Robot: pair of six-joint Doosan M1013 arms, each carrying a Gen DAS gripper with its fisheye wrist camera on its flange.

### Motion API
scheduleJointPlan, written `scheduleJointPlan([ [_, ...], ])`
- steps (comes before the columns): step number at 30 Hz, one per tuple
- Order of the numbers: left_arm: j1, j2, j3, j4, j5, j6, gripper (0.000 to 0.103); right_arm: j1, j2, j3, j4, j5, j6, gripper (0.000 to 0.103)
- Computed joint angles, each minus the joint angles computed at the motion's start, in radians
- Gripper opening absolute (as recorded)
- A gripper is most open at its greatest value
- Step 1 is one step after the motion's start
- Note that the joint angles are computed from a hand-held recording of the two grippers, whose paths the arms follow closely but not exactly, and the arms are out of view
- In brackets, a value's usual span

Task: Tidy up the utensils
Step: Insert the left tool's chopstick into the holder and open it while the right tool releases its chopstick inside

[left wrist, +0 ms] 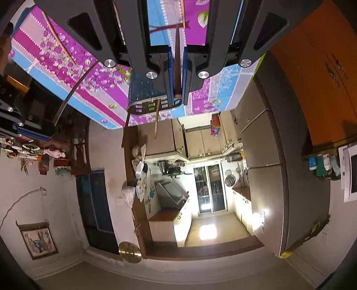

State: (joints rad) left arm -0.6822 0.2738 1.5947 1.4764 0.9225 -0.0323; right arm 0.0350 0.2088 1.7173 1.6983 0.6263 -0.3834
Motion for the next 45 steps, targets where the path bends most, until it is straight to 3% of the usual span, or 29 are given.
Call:
scheduleJointPlan([
  [12, 0.023, -0.013, -0.098, 0.143, -0.051, -0.009, 0.008, -0.001, 0.021, -0.107, 0.047, 0.05, 0.029, 0.005],
  [18, 0.063, 0.009, -0.171, 0.221, -0.169, -0.068, 0.008, 0.012, 0.062, -0.193, 0.079, 0.059, 0.06, 0.005],
  [27, 0.147, 0.091, -0.225, 0.383, -0.262, -0.239, 0.008, 0.05, 0.18, -0.319, 0.065, -0.022, 0.145, 0.005],
  [29, 0.163, 0.12, -0.233, 0.405, -0.249, -0.268, 0.008, 0.057, 0.21, -0.34, 0.035, -0.042, 0.186, 0.005],
  [34, 0.204, 0.168, -0.244, 0.304, -0.316, -0.215, 0.008, 0.067, 0.263, -0.379, -0.094, -0.048, 0.354, 0.005],
  [37, 0.217, 0.191, -0.247, 0.239, -0.325, -0.158, 0.008, 0.072, 0.277, -0.379, -0.138, -0.046, 0.397, 0.005],
  [45, 0.223, 0.197, -0.212, 0.212, -0.322, -0.172, 0.013, 0.075, 0.287, -0.376, -0.231, -0.04, 0.488, 0.006],
])
